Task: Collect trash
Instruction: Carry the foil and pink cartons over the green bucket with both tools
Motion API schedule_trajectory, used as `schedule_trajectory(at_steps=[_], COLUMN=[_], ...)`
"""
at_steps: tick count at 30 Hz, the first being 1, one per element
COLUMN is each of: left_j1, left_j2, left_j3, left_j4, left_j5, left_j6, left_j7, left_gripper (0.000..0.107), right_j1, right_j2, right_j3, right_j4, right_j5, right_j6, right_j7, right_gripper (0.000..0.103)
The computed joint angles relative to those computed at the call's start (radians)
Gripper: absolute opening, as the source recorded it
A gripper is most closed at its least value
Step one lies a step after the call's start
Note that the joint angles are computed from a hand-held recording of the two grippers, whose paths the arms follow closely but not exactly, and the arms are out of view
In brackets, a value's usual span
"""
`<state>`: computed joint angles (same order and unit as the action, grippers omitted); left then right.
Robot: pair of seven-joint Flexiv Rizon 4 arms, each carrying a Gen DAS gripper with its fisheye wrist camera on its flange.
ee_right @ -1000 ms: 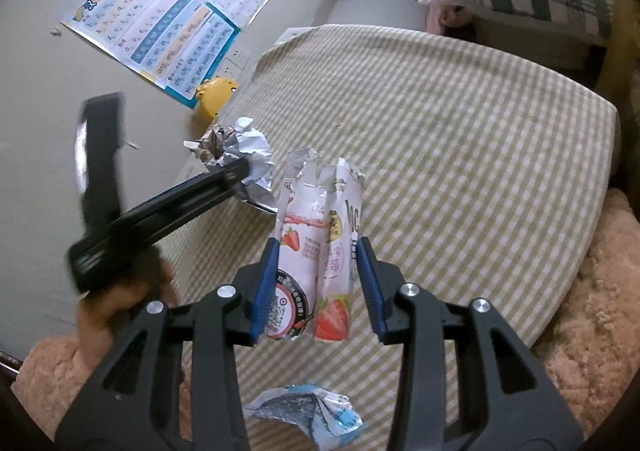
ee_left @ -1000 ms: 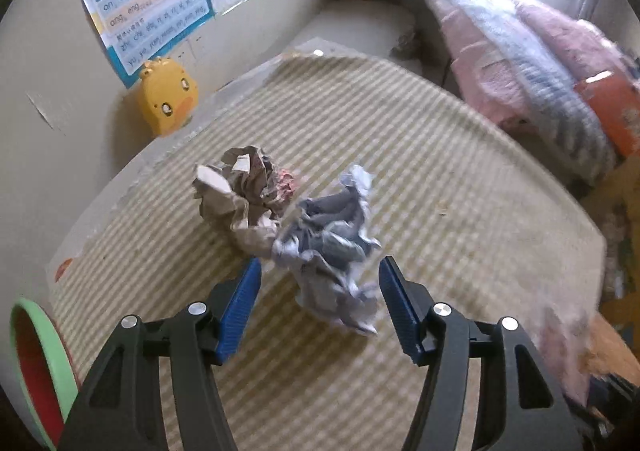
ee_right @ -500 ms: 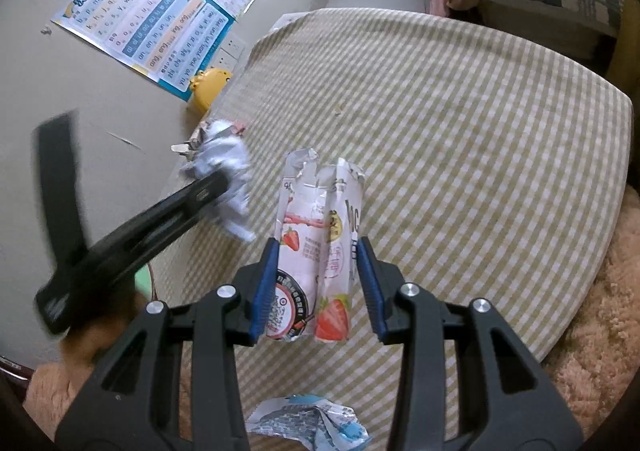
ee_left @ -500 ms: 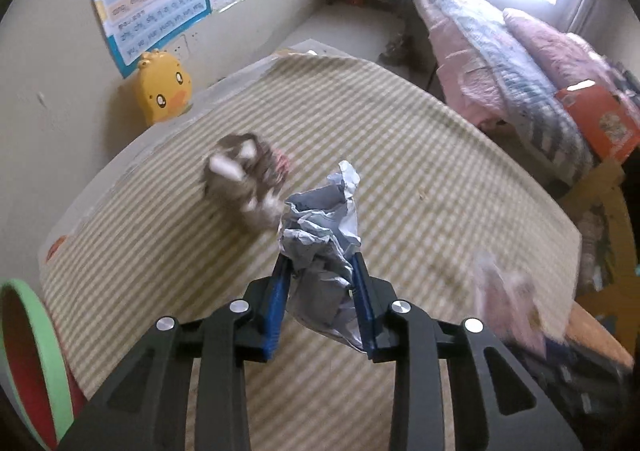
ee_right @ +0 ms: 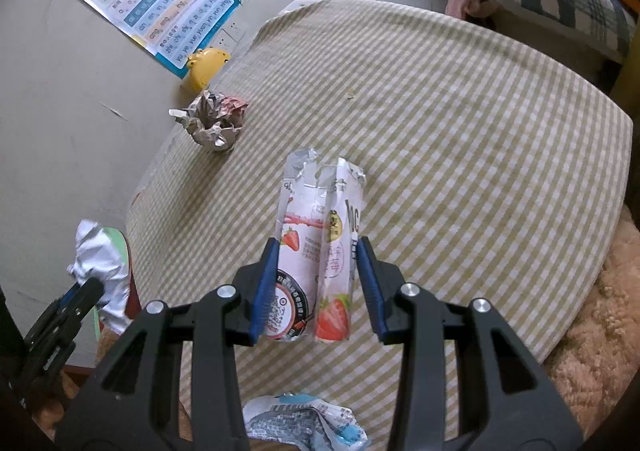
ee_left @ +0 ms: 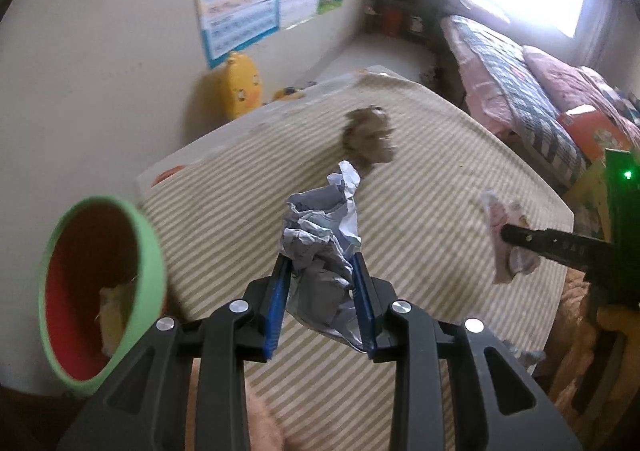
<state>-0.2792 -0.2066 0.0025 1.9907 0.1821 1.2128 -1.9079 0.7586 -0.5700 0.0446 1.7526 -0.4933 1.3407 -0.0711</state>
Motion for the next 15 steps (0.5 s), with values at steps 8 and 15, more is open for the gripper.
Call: schedule_trajectory(at_steps=[8, 15], left_j1=[0.033, 0.033], left_j2=[0.059, 0.090], left_j3=[0.005, 0.013], left_j4=[0.076, 0.091], left_j5=[-0.024, 0.036], left_j6=[0.077, 0.106], left_j7=[-0.008, -0.052], left_gripper=[0.029, 0.029], right_j1=[0.058, 0.062], right_j2=[0.046, 0.079], right_j3=[-0.079, -0.078], right_j4=[0.041, 0.054], right_j5=[-0.144, -0.248], right_j6=[-0.024, -0.070], right_j7=[0.087, 0.169], right_gripper=[0.039, 0.039])
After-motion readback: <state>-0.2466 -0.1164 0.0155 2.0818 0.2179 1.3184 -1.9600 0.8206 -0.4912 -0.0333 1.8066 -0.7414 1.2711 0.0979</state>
